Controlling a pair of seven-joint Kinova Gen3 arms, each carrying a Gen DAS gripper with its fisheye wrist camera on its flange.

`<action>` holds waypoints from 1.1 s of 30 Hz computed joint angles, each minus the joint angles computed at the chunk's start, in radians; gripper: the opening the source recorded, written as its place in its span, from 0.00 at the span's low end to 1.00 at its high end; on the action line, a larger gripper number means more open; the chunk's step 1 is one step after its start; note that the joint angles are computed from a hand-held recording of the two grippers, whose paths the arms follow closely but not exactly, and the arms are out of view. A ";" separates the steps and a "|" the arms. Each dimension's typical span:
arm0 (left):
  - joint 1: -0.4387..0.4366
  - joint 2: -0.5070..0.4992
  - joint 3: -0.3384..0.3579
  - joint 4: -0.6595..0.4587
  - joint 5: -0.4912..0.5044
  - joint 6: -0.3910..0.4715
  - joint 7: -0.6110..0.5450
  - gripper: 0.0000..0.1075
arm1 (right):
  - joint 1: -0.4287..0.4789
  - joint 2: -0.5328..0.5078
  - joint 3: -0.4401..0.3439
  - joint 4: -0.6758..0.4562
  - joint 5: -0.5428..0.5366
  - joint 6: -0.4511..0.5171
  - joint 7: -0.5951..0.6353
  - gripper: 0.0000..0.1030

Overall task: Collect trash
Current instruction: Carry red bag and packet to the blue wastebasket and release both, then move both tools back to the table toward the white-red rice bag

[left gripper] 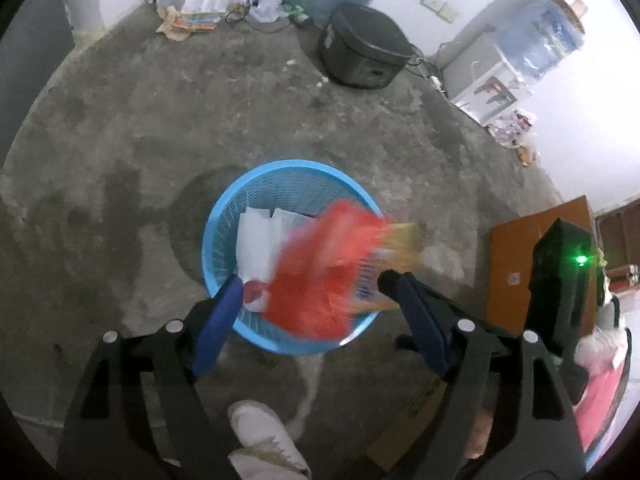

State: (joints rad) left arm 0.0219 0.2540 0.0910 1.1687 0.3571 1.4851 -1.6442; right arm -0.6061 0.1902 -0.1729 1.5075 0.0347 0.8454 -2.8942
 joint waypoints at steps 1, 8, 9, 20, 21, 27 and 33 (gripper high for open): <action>0.006 0.009 0.000 0.000 -0.002 -0.002 0.015 0.70 | 0.002 0.005 0.001 0.002 0.010 0.011 -0.011 0.51; -0.010 -0.018 0.001 0.030 0.039 -0.015 0.019 0.70 | 0.094 -0.035 -0.150 0.020 0.160 0.040 -0.155 0.57; -0.016 -0.035 -0.002 0.027 0.046 -0.008 0.022 0.70 | 0.087 -0.045 -0.157 0.014 0.187 0.059 -0.179 0.57; -0.064 -0.252 -0.062 -0.047 0.118 0.104 -0.030 0.70 | -0.205 -0.100 -0.113 -0.190 0.438 0.379 -0.246 0.63; -0.072 -0.276 -0.076 -0.057 0.128 0.120 -0.038 0.70 | -0.251 -0.097 -0.088 -0.225 0.449 0.419 -0.224 0.64; -0.120 -0.435 -0.220 -0.080 0.181 0.211 -0.080 0.72 | -0.529 -0.028 0.033 -0.445 0.558 0.663 -0.032 0.71; -0.098 -0.552 -0.387 -0.121 0.163 0.301 -0.106 0.72 | -0.691 0.090 0.031 -0.718 0.701 0.902 0.078 0.86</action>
State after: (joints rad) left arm -0.0764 -0.2978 -0.2958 1.0472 0.5201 1.7857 -1.7504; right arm -1.2974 0.2801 -0.1419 0.7891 0.7361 1.7474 -2.8165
